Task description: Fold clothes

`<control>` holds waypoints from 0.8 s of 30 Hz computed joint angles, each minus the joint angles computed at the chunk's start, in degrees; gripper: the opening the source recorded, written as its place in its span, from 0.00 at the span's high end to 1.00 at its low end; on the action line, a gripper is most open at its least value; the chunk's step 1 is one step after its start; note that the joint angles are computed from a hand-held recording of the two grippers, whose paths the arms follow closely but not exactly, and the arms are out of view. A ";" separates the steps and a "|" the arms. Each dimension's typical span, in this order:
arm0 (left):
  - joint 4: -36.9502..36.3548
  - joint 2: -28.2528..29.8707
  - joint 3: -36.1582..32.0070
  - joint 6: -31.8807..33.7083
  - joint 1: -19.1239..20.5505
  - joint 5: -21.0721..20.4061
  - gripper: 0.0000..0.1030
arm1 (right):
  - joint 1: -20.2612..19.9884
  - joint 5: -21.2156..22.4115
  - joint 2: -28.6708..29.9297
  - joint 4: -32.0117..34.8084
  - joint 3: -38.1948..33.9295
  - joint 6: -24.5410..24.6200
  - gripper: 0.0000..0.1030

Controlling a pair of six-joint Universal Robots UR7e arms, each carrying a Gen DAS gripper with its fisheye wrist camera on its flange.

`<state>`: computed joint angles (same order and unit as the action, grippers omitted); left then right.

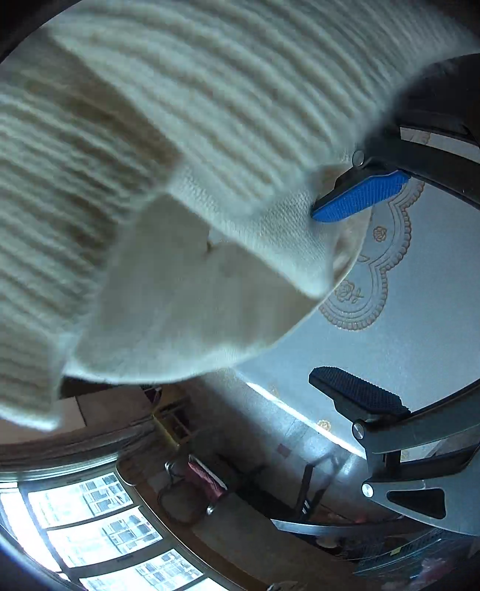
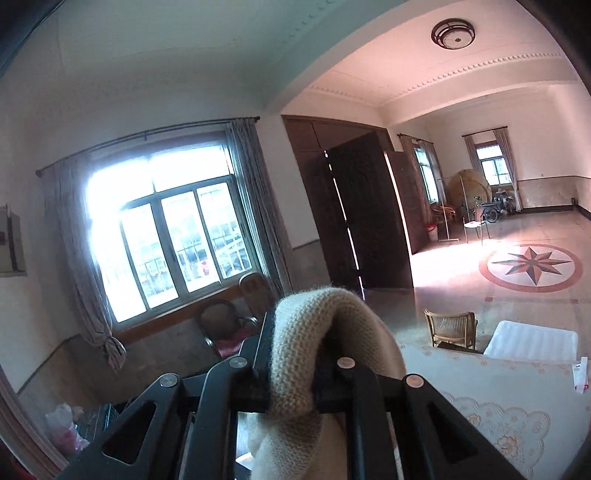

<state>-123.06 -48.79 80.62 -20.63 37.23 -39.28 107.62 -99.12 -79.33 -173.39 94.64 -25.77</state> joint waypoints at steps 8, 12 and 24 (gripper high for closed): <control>0.34 -0.90 1.89 2.38 0.62 0.11 0.20 | -6.14 -4.99 -2.82 -6.98 5.28 2.25 0.86; 4.70 1.27 1.59 3.52 2.08 -5.89 0.20 | -15.00 -14.16 -3.54 -5.79 9.04 2.17 0.73; -4.24 7.65 6.92 16.66 1.97 -0.73 0.20 | -36.84 -11.15 -11.68 -4.42 31.41 8.41 0.26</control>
